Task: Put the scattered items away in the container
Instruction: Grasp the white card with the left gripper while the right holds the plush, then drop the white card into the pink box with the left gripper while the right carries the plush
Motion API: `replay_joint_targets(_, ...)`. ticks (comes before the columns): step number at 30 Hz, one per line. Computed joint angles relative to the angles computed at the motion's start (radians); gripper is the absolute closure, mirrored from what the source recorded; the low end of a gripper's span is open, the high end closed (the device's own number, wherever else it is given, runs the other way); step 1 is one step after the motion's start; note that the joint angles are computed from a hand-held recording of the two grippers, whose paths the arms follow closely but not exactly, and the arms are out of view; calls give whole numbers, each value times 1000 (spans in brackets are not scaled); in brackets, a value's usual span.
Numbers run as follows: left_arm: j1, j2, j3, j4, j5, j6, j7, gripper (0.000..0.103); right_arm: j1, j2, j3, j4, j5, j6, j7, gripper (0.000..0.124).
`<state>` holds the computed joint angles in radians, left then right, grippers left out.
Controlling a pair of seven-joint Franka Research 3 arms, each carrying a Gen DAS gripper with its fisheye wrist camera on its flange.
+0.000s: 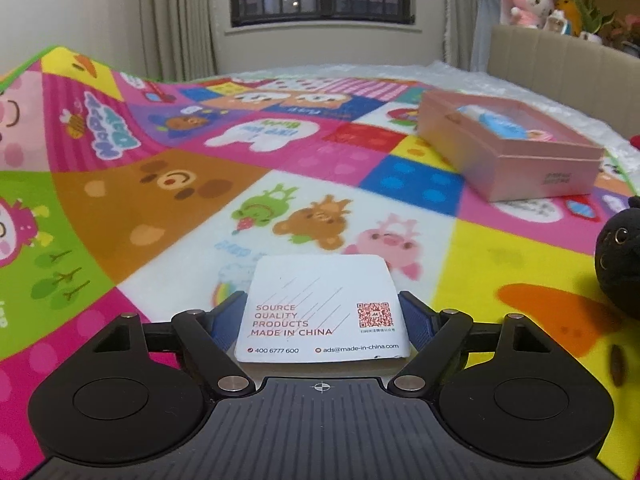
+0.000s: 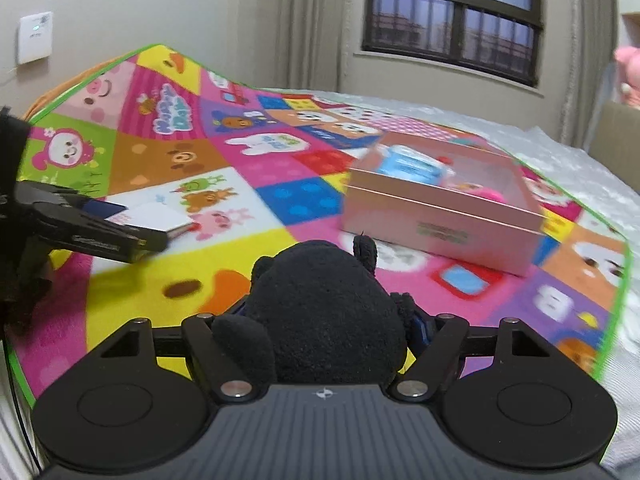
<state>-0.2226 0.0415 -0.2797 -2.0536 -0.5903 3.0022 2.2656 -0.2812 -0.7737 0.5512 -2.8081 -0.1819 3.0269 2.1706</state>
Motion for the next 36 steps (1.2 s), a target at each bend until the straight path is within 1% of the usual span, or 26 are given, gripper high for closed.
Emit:
replay_joint_targets(2, -10, -39, -20, -25, -150, 13, 142, 18, 19, -64, -21, -29, 2, -48, -1, 49)
replay_joint_targets(6, -105, -106, 7, -42, -410, 8, 391, 18, 65, -191, -87, -82, -4, -142, -12, 49)
replay_joint_targets(9, -177, -123, 31, -14, -519, -16, 511, 18, 90, -281, -145, -112, -5, -182, -28, 49)
replay_joint_targets(12, -217, -96, 24, 54, -556, -22, 572, 18, 75, -347, -190, -123, -4, -171, -52, 49)
replay_joint_targets(14, -225, -50, 3, 120, -528, -23, 548, 18, 43, -378, -208, -122, -2, -138, -70, 49)
replay_joint_targets(15, -226, -15, -11, 164, -488, -21, 508, 18, 23, -389, -215, -121, 0, -114, -81, 49)
replay_joint_targets(17, -225, 57, -37, 247, -384, -7, 408, 18, -16, -401, -232, -119, 10, -67, -109, 49)
replay_joint_targets(18, -236, 104, -36, 301, -295, -7, 319, 18, -37, -396, -241, -111, 18, -44, -125, 49)
replay_joint_targets(20, -262, 186, -19, 408, -158, -35, 157, 18, -69, -370, -263, -89, 38, -8, -157, 49)
replay_joint_targets(21, -283, 241, -1, 485, -89, -56, 69, 18, -80, -349, -275, -74, 48, 3, -175, 49)
replay_joint_targets(23, -314, 342, 14, 618, -4, -55, -27, 18, -90, -302, -302, -41, 70, 9, -215, 49)
replay_joint_targets(24, -339, 397, 32, 688, 49, -50, -73, 18, -95, -275, -311, -24, 79, 10, -234, 49)
replay_joint_targets(25, -374, 454, 72, 770, 93, -82, -121, 18, -104, -247, -315, -7, 87, 13, -252, 49)
replay_joint_targets(26, -378, 510, 78, 854, 142, -138, -174, 14, -114, -217, -316, 9, 95, 20, -269, 49)
replay_joint_targets(27, -356, 555, 48, 915, 211, -182, -243, 12, -124, -192, -314, 21, 104, 30, -282, 49)
replay_joint_targets(28, -346, 579, 36, 940, 233, -203, -267, 8, -131, -163, -312, 35, 115, 43, -293, 49)
replay_joint_targets(29, -357, 576, 58, 931, 192, -206, -234, 8, -130, -134, -316, 49, 127, 57, -308, 49)
replay_joint_targets(30, -345, 558, 47, 887, 171, -179, -192, 7, -123, -100, -326, 63, 141, 74, -324, 49)
replay_joint_targets(31, -308, 550, 2, 854, 192, -154, -175, 6, -112, -67, -335, 79, 155, 93, -340, 49)
replay_joint_targets(32, -275, 536, -34, 813, 186, -135, -141, 5, -102, -26, -343, 99, 169, 116, -355, 49)
replay_joint_targets(33, -242, 528, -70, 784, 180, -136, -111, 5, -97, 20, -346, 125, 181, 141, -369, 49)
replay_joint_targets(34, -211, 532, -100, 779, 178, -154, -92, 4, -95, 68, -344, 154, 191, 164, -382, 49)
replay_joint_targets(36, -186, 565, -130, 814, 201, -185, -88, 4, -101, 178, -331, 232, 210, 193, -407, 49)
